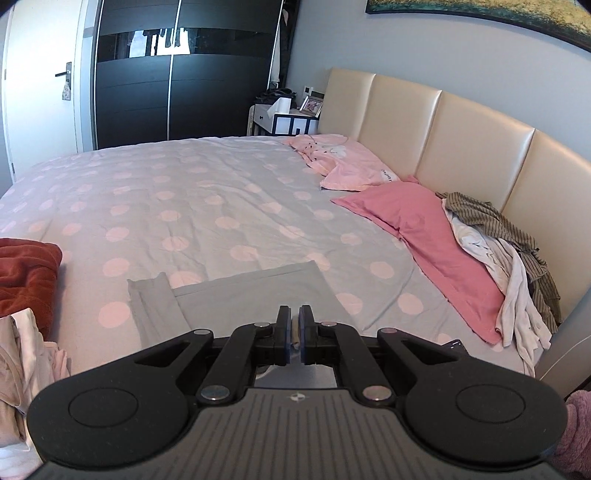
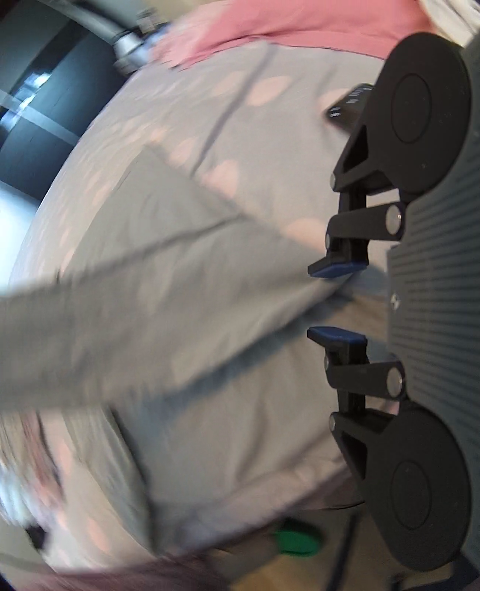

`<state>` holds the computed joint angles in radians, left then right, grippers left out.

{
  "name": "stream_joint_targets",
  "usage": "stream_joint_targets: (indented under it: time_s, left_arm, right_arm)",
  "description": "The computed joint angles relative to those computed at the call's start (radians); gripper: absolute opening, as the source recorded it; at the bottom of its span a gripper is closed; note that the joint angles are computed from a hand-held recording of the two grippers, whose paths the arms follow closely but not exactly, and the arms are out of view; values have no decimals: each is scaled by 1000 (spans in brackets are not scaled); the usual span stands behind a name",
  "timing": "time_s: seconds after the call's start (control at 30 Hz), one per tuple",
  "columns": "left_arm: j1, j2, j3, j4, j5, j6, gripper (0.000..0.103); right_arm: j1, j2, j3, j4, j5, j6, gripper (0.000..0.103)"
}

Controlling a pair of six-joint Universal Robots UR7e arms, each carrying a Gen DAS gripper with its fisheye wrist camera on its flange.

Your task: Fold clothes

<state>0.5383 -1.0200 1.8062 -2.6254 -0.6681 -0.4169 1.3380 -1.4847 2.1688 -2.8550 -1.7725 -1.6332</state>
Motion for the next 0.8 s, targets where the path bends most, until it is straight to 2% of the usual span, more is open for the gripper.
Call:
stream_joint_targets:
  time_s: [0.07,0.1,0.17,0.23,0.3,0.43,0.53,0.67,0.73,0.77,0.8]
  left_arm:
    - [-1,-11,12,-13,3,-5,2]
    - [-3,-18,20,-20,7,-9,2]
    - [-7,-33,34,-17,20,-25,2]
    - [-4,-48,37,38,42,-63,2]
    - [10,-64,35,144,63,-142,2]
    - [50,-98,57,285,53,-287,2]
    - [63,-118,84,313,38,-329,2]
    - [71,-136,106,309,17,-341,2]
    - [72,-138,113,292,6,-330,2]
    - [72,-137,114,283,4,-323,2]
    - [73,-136,115,273,0,-315,2]
  right_arm:
    - [0,25,38,-122,-21,-77,25]
    - [-2,33,41,-146,-20,-87,20]
    - [-5,45,40,-170,-19,-99,1]
    - [7,29,19,-102,-57,-82,1]
    - [19,14,-5,-27,-96,-62,1]
    - [38,18,-42,91,-194,-16,2]
    - [53,15,-103,228,-215,84,6]
    - [79,12,-213,423,-192,243,9]
    - [95,26,-262,466,-170,319,10]
    - [102,43,-287,469,-163,360,12]
    - [109,73,-318,468,-164,411,19]
